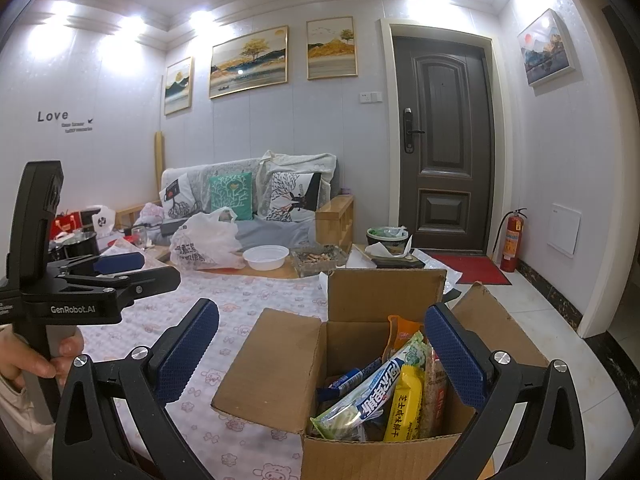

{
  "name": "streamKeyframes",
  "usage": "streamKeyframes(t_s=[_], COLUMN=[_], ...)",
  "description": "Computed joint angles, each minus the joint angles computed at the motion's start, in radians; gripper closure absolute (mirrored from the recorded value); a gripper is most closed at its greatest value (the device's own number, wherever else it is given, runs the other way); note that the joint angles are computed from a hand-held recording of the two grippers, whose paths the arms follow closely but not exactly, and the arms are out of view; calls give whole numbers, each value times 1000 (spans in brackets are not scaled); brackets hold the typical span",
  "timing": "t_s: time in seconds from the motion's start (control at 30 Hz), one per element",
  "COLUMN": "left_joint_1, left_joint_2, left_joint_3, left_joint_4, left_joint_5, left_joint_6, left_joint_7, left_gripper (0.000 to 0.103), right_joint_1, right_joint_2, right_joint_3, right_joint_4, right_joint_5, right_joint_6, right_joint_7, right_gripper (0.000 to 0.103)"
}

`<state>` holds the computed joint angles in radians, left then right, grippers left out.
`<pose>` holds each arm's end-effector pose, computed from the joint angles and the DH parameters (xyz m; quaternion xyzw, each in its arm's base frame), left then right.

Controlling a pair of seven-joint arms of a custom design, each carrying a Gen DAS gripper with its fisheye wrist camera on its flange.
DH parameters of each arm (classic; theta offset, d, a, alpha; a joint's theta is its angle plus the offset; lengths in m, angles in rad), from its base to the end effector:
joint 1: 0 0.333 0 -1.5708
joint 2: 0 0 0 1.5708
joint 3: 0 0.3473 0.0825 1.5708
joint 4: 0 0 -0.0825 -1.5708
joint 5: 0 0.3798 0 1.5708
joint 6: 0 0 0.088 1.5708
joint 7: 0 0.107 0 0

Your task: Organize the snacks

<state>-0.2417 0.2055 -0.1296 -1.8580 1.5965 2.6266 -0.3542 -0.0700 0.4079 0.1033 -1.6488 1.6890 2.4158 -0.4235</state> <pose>0.5945 -0.2509 0.4858 -0.6734 0.5025 -0.3661 0.3999 0.7101 0.0180 0.4520 -0.7281 0.3092 -0.2268 0.5682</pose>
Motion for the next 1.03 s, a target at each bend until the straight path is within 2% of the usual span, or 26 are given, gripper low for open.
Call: streamKeyframes(t_s=[1.03], left_joint_1=[4], left_joint_2=[1], left_joint_3=[2], left_joint_4=[1], left_joint_5=[2], left_joint_6=[20], left_joint_7=[-4], left_gripper=[12], right_joint_1=[-1], right_joint_2=[0], right_joint_3=[0], right_joint_4=[4], right_joint_5=[-9], right_joint_6=[1], right_joint_7=[9], right_gripper=[0])
